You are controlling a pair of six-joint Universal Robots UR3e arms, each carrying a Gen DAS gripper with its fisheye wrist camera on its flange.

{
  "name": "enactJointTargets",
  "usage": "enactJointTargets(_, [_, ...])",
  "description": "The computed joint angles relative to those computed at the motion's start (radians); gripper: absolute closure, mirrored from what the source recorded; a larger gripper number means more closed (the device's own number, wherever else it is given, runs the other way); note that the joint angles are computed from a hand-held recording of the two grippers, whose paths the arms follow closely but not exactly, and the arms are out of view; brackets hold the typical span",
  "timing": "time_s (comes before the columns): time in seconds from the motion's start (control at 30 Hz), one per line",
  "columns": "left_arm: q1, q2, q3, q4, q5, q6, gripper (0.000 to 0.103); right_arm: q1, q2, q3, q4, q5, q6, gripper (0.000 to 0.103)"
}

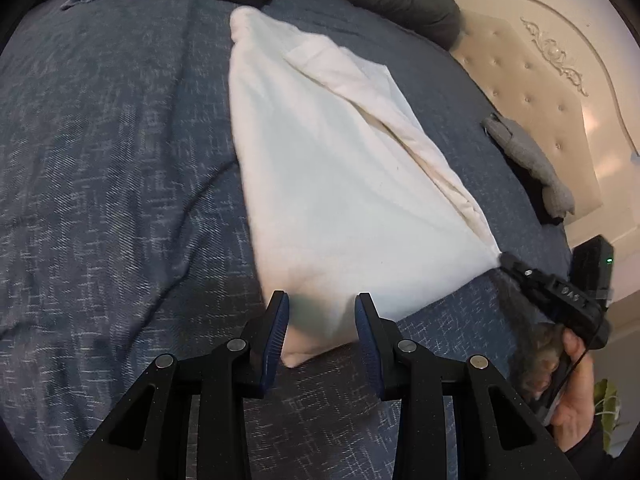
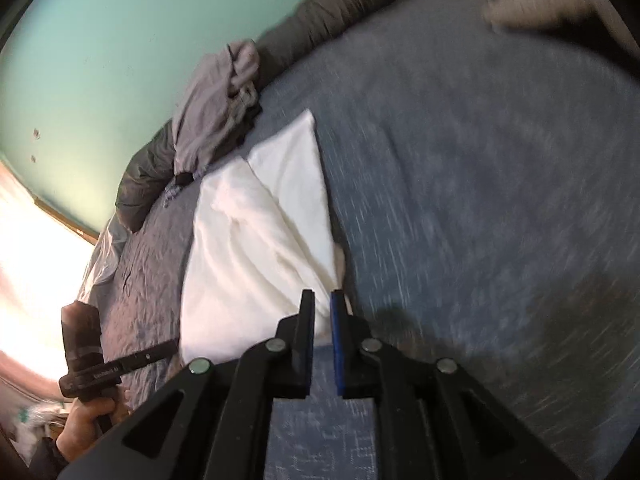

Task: Fold clothes

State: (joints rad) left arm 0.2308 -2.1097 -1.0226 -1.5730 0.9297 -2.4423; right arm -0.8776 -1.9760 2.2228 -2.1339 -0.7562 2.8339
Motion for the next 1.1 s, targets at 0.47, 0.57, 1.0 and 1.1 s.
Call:
enactJointTargets(0.47, [0.034,-0.002,-0.098,0.124,-0.084,0.044,0.066,0.662,0.802,-0.887,-0.002,-0.430,0.028,0.094])
enactJointTargets(0.57, [0.038,0.002,-0.135,0.147,-0.092,0.064,0.066,0.714,0.916,-1.040,0.051,-0.503,0.020,0.094])
enactJointTargets(1.0, [0.054,-0.011,-0.124,0.095,-0.117,0.100,0.065,0.730,1.216,-1.495,0.121,-0.728,0.029,0.099])
enactJointTargets(1.1, [0.052,-0.011,-0.121,0.095,-0.115,0.104,0.065,0.657,1.241,-1.543,0.111,-0.773,0.107,0.099])
